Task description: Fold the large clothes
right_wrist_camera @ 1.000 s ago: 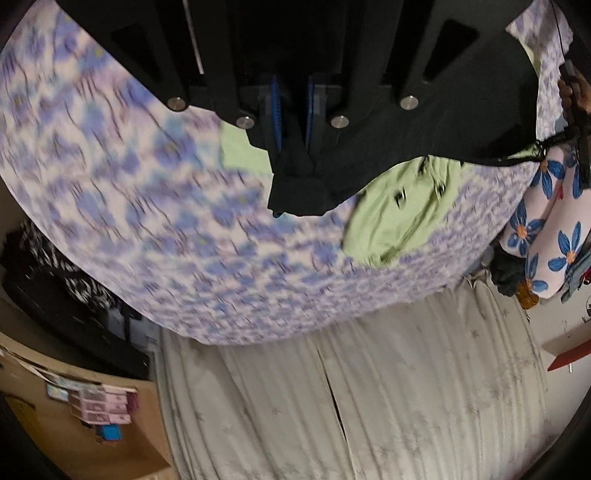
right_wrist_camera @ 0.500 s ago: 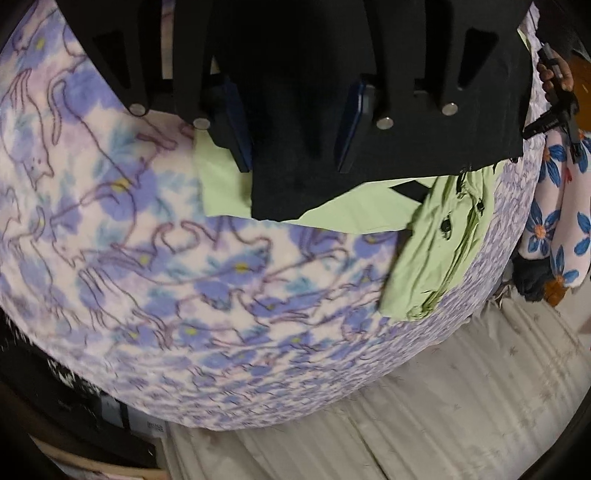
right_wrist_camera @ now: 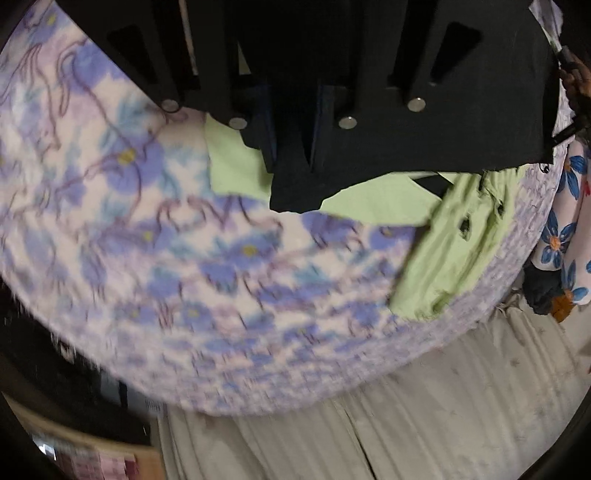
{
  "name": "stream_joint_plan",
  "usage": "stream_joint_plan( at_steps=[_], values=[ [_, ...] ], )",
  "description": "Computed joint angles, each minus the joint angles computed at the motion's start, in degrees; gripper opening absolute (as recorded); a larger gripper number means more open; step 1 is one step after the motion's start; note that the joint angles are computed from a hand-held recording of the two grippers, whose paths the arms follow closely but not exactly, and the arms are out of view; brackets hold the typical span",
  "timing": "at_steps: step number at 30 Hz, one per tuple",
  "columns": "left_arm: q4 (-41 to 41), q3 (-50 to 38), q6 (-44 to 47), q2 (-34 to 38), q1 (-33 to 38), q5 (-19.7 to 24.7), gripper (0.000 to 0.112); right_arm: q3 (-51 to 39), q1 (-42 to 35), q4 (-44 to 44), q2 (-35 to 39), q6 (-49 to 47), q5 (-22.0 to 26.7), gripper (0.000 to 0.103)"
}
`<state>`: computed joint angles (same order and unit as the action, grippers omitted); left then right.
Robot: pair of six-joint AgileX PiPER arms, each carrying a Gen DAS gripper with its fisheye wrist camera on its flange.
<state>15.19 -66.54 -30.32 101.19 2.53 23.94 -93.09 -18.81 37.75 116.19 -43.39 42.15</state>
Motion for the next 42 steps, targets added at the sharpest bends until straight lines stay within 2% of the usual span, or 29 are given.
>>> stream_joint_plan(
  at_steps=[2,6,9,11,13,15,16,17,18,22,24,27,28,32,33,34,36,38,40,42],
  values=[
    [0.26,0.17,-1.32,-1.34,0.72,-0.63,0.004,0.26,0.64,2.89,-1.24,-1.88,-1.56,0.014],
    [8.4,-2.41,-10.58,0.49,-0.06,1.11,0.004,-3.8,3.27,1.12,0.87,2.18,-3.36,0.014],
    [10.17,-3.61,-13.89,4.12,0.34,1.59,0.004,-9.4,5.95,-7.01,6.03,10.52,-2.68,0.014],
    [11.76,-4.81,-15.5,8.15,-0.05,3.32,0.005,-12.66,7.85,-16.09,9.69,18.24,-1.7,0.016],
    [14.86,-5.34,-18.49,10.63,-0.77,4.15,0.012,-16.35,7.79,-19.61,13.53,22.74,1.83,0.024],
    [17.71,-5.75,-21.28,11.0,-1.66,5.26,0.017,-16.82,6.19,-15.81,13.73,21.95,3.2,0.026],
    [18.72,-6.79,-22.26,11.04,-2.17,7.5,0.026,-17.82,5.28,-14.74,13.72,22.78,4.74,0.029],
    [19.01,-6.98,-22.57,10.88,-2.16,8.03,0.029,-17.95,4.64,-13.87,13.28,23.05,5.25,0.03],
    [18.54,-6.74,-22.54,9.92,-1.95,8.06,0.034,-16.98,3.69,-11.96,12.0,22.45,4.87,0.03],
    [22.68,-0.74,-29.75,2.14,-1.96,4.32,0.034,-7.42,2.7,-4.41,3.41,15.56,0.13,0.031],
    [22.0,1.12,-29.7,-0.67,-3.67,3.89,0.033,-4.93,4.04,-1.39,1.21,10.59,1.72,0.031],
    [16.17,3.09,-24.81,-2.77,-7.04,3.04,0.018,0.45,7.72,0.57,-1.41,5.33,2.36,0.031],
    [15.35,3.49,-24.65,-2.56,-8.53,3.3,0.018,2.92,9.05,0.97,-2.29,3.94,1.34,0.031],
    [19.91,4.03,-31.99,1.03,-13.05,5.71,0.018,9.37,14.74,-6.33,-2.89,7.82,-5.66,0.031],
    [22.49,4.72,-35.18,1.92,-13.62,6.04,0.019,11.15,15.15,-8.68,-3.25,9.3,-8.91,0.031],
    [27.32,6.45,-39.84,2.14,-13.46,4.91,0.02,13.02,15.4,-13.23,-3.87,12.36,-13.14,0.031],
    [30.9,8.5,-43.2,1.45,-11.93,3.61,0.021,14.1,13.1,-20.98,-3.58,18.54,-17.72,0.031],
    [27.59,9.83,-39.85,0.1,-9.12,1.3,0.02,12.21,9.09,-20.49,-2.14,18.19,-16.17,0.031],
    [21.03,10.23,-32.48,-1.0,-6.46,-0.18,0.02,11.06,5.02,-22.04,-2.12,19.11,-14.01,0.03],
    [17.44,10.27,-28.52,-2.2,-5.69,0.87,0.021,10.7,1.62,-17.49,-3.13,14.75,-10.83,0.031]
  ],
)
